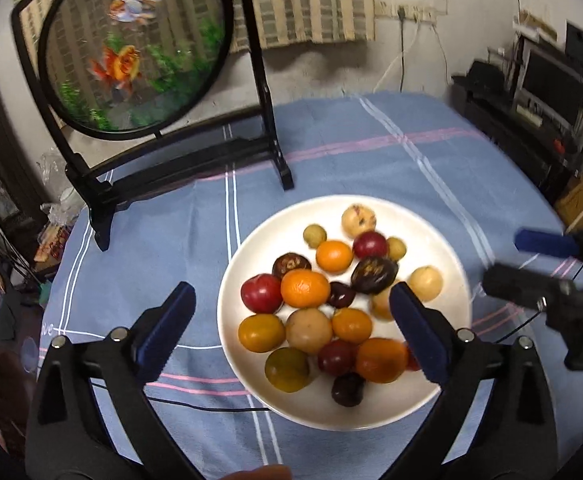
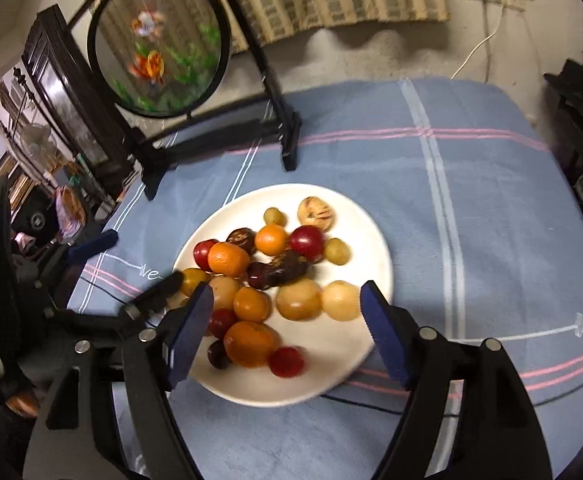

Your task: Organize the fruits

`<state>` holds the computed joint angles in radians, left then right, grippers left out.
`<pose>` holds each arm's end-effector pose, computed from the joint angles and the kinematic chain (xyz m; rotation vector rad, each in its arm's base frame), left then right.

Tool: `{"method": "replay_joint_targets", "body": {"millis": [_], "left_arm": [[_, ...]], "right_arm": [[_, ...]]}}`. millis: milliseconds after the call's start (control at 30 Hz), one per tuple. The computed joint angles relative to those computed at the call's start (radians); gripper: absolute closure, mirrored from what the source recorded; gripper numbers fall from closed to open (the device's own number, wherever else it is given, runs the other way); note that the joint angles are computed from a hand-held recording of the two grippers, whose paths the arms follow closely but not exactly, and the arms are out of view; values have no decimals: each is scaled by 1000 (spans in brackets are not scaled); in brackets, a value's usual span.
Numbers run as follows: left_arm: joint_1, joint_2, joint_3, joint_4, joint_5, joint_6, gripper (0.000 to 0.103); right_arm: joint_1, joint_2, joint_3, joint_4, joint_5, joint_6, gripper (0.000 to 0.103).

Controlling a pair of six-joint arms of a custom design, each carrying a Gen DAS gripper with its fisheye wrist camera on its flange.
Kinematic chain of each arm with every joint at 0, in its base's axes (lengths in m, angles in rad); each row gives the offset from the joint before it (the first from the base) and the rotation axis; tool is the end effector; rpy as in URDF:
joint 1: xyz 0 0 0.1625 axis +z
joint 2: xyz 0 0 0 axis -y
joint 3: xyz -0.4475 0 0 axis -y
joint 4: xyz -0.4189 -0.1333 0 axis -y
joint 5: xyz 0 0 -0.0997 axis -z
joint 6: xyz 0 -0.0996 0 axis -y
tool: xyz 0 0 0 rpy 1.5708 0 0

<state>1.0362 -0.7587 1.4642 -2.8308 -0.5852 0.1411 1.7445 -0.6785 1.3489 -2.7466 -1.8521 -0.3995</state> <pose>-0.1997 -0.7619 0.2045 0.4016 2.1319 -0.8236 0.2441 -0.7797 0.1476 0.6772 -2.6515 0.6581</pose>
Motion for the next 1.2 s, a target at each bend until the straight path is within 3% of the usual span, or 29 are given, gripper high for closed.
{"method": "replay_joint_targets", "body": {"millis": [133, 333, 533, 667, 933, 1100, 1200], "left_arm": [[-26, -12, 17, -75, 28, 30, 3], [-63, -60, 66, -135, -12, 37, 3], [-100, -80, 103, -189, -6, 81, 3], [-111, -97, 120, -171, -12, 61, 3], [-135, -96, 148, -249, 71, 90, 3], [-137, -110, 152, -231, 78, 58, 3], [-139, -111, 149, -216, 82, 40, 3]], "right_arm": [[-3, -52, 123, -160, -55, -75, 26], [-32, -40, 286, -494, -293, -271, 25], [-89, -63, 356, -578, -333, -199, 25], [-117, -69, 374, -623, -344, -195, 25], [-161, -66, 407, -645, -303, -143, 25], [-165, -75, 406, -580, -271, -132, 1], [-150, -51, 389, -593, -325, -164, 1]]}}
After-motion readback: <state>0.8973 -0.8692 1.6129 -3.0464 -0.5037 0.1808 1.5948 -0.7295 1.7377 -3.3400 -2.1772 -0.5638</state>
